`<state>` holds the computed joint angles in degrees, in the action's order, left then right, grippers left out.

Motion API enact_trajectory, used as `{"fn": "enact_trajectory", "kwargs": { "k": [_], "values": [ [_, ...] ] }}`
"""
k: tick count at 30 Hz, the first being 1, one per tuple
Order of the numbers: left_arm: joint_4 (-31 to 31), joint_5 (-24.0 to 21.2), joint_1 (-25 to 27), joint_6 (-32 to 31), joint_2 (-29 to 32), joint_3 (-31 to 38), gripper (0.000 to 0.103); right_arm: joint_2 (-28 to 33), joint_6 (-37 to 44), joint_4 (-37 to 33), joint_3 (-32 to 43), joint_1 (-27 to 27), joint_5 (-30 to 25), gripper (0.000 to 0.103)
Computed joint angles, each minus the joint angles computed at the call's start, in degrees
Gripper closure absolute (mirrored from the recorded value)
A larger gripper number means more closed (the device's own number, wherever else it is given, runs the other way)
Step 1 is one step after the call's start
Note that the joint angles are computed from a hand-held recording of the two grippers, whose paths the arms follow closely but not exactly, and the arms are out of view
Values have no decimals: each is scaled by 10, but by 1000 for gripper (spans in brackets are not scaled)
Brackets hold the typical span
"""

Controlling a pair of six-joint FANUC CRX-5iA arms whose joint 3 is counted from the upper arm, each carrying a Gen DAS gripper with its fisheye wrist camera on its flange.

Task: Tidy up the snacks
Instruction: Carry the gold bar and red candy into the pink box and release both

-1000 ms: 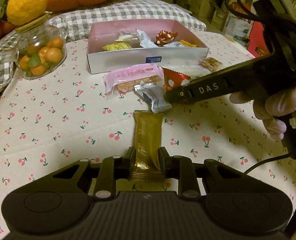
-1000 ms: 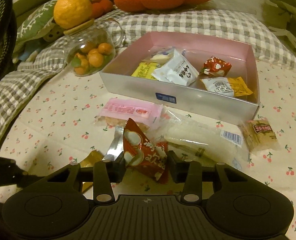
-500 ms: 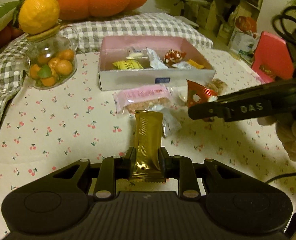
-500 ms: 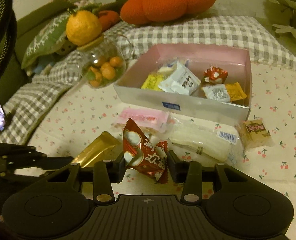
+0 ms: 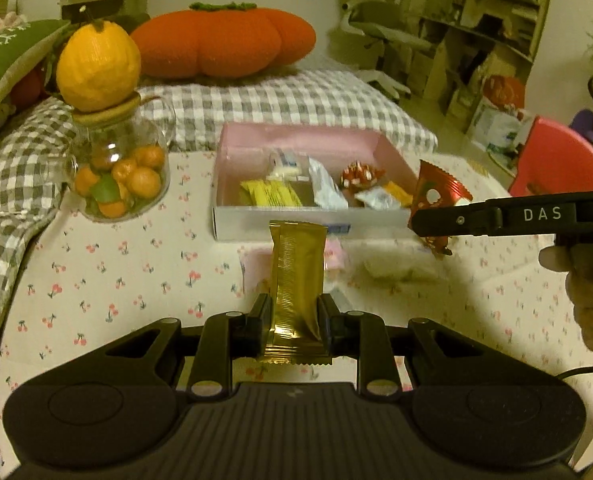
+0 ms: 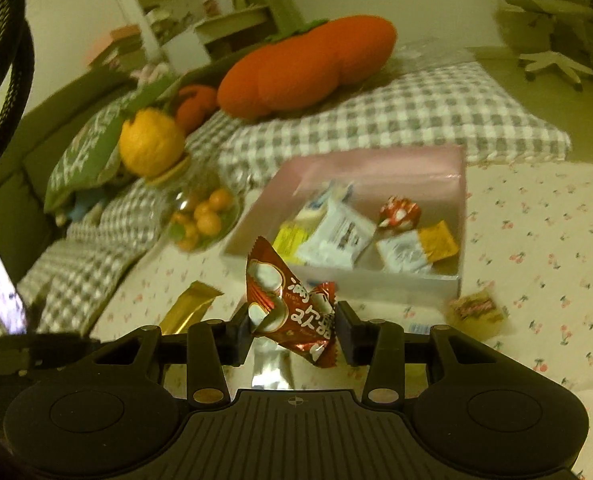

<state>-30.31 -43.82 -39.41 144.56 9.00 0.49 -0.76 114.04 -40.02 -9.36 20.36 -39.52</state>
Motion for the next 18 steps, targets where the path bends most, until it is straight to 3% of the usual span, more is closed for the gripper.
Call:
{"fn": "enact_trajectory", "kwargs": {
  "k": [10,18],
  "values": [
    [-5,-13,21,0,42,64,80,59,-34,-48,65,-39,-9,62],
    [-11,-75,45,-43,120,161,80,121,-64,-87,119,-63,-42,62]
  ]
}}
